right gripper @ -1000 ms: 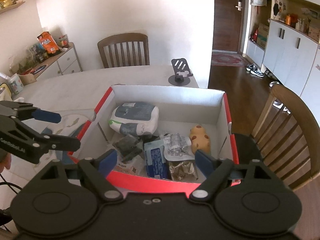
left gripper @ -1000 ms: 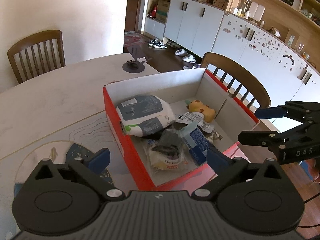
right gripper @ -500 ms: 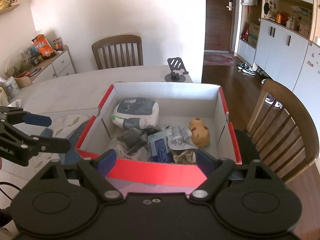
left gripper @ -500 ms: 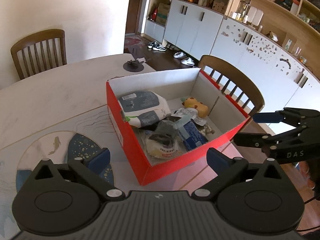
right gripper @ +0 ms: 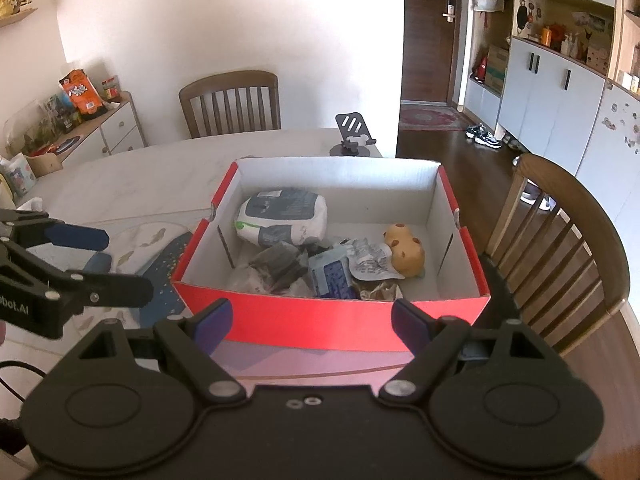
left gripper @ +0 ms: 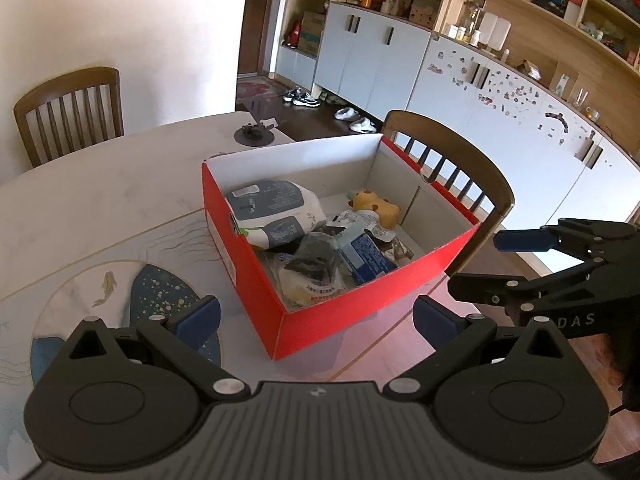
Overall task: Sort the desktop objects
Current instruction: 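Raise both open tools up out of the box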
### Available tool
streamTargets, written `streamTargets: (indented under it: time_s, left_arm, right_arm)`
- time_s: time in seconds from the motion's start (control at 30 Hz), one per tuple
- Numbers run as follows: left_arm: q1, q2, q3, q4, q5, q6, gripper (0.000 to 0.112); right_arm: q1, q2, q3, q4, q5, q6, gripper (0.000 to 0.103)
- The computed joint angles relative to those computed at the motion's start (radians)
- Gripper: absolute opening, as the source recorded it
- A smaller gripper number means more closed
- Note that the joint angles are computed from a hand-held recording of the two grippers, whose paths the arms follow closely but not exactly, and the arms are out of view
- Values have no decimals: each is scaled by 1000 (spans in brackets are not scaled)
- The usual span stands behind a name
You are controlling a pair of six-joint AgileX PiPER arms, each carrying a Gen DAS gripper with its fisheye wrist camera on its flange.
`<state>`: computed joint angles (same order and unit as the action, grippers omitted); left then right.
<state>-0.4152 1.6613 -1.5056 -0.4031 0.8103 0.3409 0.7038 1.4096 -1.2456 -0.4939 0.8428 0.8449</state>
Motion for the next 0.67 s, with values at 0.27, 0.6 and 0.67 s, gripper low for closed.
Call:
streamTargets:
  time_s: [0.27,0.6,0.67]
  left_arm:
    - [15,-17,27,-19,-11,30,103]
    - [41,-33,52,-57,-20,91,103]
    - [51,-35,55,-70,-15,111,103]
  right_arm:
    - [29,12,-10,-30,15,49,86]
    - [66,30,-24,-68,50,124,86]
    - [76,36,-29,-77,58,138,86]
